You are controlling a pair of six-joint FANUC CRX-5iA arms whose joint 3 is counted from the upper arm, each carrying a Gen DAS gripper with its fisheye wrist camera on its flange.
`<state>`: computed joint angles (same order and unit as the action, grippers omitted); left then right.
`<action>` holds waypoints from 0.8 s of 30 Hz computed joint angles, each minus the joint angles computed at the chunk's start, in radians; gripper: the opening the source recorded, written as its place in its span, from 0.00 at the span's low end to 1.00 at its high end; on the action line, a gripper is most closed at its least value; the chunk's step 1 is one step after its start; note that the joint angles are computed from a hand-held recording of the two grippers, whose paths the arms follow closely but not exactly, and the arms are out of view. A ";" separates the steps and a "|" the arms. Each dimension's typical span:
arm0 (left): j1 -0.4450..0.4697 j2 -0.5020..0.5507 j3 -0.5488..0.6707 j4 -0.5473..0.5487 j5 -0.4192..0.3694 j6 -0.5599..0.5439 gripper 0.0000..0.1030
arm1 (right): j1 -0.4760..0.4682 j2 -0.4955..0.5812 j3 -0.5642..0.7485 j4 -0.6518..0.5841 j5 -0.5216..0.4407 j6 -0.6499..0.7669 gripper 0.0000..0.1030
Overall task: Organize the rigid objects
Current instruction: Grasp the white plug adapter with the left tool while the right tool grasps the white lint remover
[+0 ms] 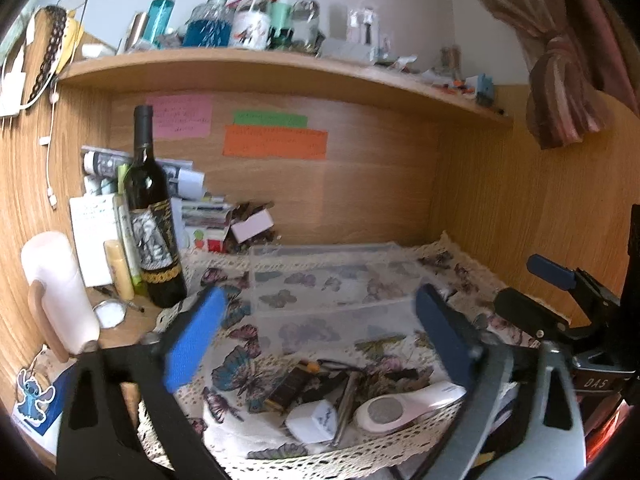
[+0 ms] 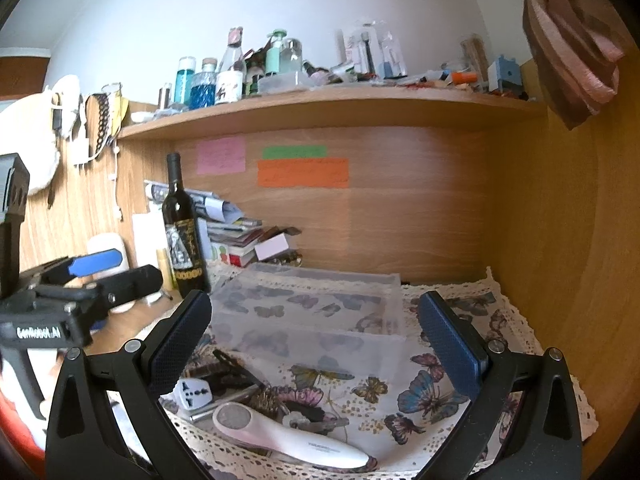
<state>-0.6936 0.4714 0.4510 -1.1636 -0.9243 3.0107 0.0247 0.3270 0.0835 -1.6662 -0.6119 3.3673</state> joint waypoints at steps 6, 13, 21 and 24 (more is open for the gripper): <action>0.058 -0.006 -0.033 0.149 0.040 -0.093 0.68 | 0.064 0.058 0.085 0.313 0.001 -0.277 0.80; 0.133 0.021 -0.074 0.390 0.121 -0.250 0.50 | 0.119 0.131 0.149 0.549 -0.070 -0.469 0.77; 0.165 0.051 -0.092 0.510 0.190 -0.317 0.48 | 0.176 0.183 0.197 0.711 -0.133 -0.557 0.76; 0.156 0.069 -0.071 0.488 0.160 -0.310 0.48 | 0.206 0.201 0.211 0.795 -0.128 -0.614 0.74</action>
<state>-0.5373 0.5403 0.3802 -0.6757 -0.7642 2.7009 0.2305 0.5284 0.2947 -0.8716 -0.7398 2.7529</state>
